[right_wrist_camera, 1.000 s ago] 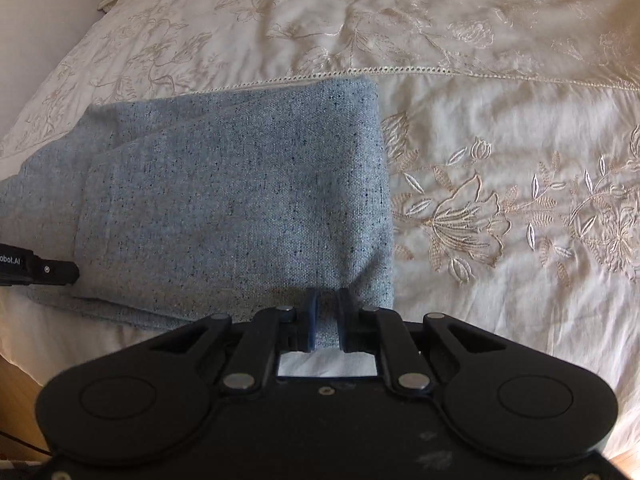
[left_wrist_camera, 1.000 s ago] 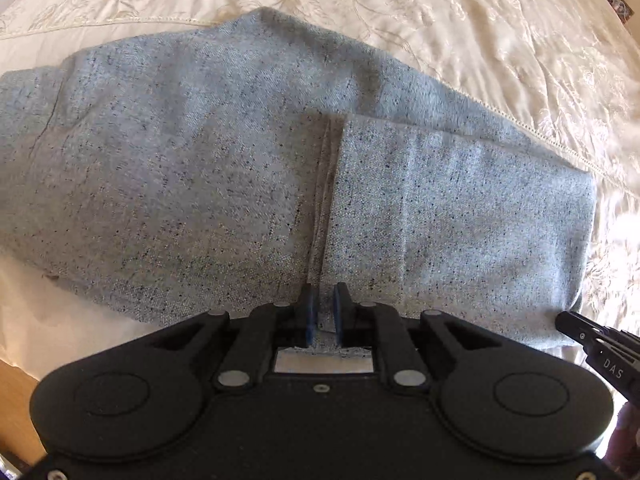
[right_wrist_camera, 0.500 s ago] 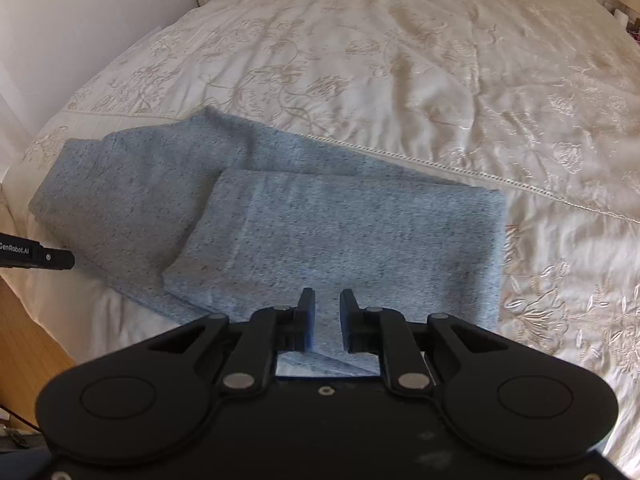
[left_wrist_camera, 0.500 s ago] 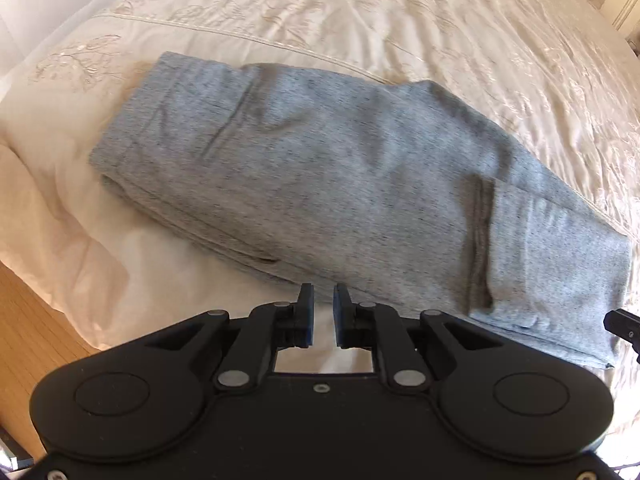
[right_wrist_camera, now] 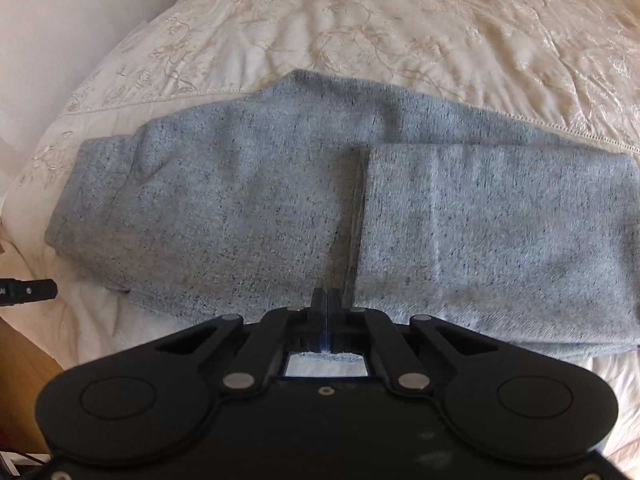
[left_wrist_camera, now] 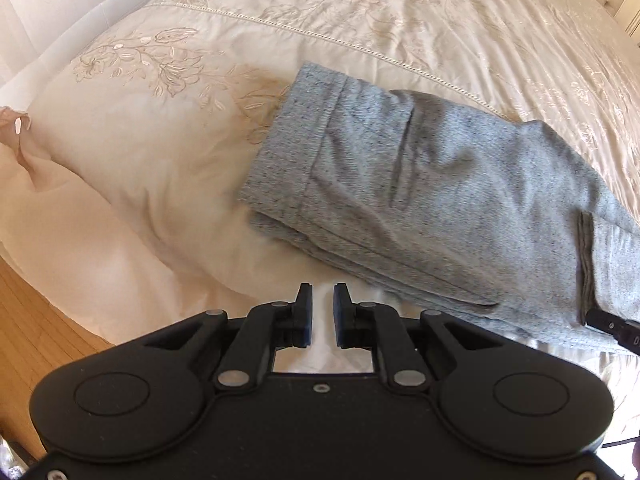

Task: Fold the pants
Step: 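Open the left gripper and close it on the folded cuff end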

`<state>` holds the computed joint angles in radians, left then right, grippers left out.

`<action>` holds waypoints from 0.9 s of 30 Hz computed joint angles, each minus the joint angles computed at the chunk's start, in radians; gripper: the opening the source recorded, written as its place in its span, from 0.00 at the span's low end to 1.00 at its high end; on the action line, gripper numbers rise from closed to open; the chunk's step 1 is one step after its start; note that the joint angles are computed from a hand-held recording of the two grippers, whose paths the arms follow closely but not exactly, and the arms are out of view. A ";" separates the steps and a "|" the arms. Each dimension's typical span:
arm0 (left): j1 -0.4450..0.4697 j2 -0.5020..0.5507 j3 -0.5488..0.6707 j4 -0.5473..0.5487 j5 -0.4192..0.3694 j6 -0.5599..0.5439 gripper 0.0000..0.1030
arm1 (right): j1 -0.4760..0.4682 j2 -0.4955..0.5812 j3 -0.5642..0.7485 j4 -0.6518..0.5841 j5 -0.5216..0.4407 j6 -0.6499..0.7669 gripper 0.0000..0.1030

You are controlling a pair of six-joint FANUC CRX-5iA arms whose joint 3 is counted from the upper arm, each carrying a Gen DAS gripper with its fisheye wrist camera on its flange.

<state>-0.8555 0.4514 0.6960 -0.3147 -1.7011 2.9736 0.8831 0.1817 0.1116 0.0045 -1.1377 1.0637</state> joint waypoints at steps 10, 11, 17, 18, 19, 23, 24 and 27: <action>0.074 -0.195 -0.261 -0.014 0.188 0.012 0.43 | 0.062 0.076 0.012 0.113 -0.056 -0.155 0.01; 0.075 -0.203 -0.269 -0.020 0.199 0.016 0.44 | 0.065 0.078 0.010 0.118 -0.056 -0.156 0.01; 0.104 -0.211 -0.318 0.020 0.275 -0.038 0.59 | 0.098 0.097 0.008 0.161 -0.063 -0.138 0.01; 0.113 -0.208 -0.328 0.041 0.291 -0.052 0.59 | 0.100 0.101 0.010 0.163 -0.064 -0.137 0.01; 0.125 -0.208 -0.348 0.067 0.314 -0.069 0.59 | 0.099 0.103 0.010 0.160 -0.063 -0.140 0.01; 0.142 -0.208 -0.395 0.117 0.375 -0.062 0.60 | 0.083 0.107 0.023 0.135 -0.067 -0.152 0.01; 0.144 -0.209 -0.403 0.124 0.388 -0.057 0.61 | 0.080 0.108 0.024 0.134 -0.065 -0.151 0.01; 0.162 -0.219 -0.451 0.154 0.447 -0.045 0.67 | 0.084 0.108 0.021 0.141 -0.064 -0.148 0.01</action>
